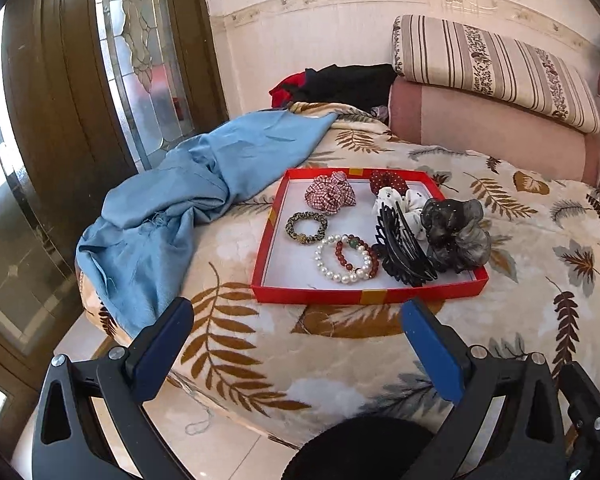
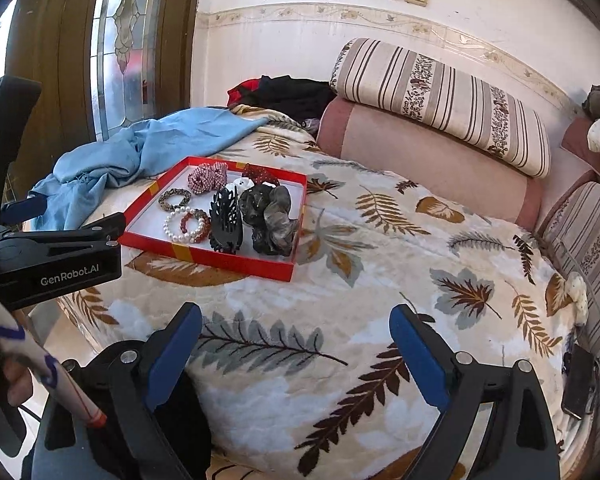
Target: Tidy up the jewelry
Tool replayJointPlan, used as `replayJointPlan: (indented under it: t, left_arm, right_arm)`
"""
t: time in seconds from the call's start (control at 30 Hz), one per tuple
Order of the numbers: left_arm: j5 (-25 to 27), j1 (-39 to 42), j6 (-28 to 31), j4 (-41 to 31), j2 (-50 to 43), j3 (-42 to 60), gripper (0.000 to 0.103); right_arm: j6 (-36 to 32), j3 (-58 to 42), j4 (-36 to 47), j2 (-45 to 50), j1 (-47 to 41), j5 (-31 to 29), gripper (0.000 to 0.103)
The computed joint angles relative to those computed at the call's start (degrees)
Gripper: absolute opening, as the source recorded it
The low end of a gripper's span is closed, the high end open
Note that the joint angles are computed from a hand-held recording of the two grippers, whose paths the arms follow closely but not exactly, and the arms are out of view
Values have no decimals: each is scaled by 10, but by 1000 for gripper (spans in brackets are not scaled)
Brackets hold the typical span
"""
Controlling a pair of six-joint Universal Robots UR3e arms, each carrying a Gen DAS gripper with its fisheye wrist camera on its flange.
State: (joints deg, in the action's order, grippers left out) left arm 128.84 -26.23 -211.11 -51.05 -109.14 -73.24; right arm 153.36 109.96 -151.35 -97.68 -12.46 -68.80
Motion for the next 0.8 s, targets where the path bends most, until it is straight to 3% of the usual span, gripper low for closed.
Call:
replayJointPlan:
  t: [0.8]
  left_arm:
    - [6, 3, -6, 2, -5, -7, 103]
  right_arm:
    - [-5, 3, -16, 11, 14, -21, 97]
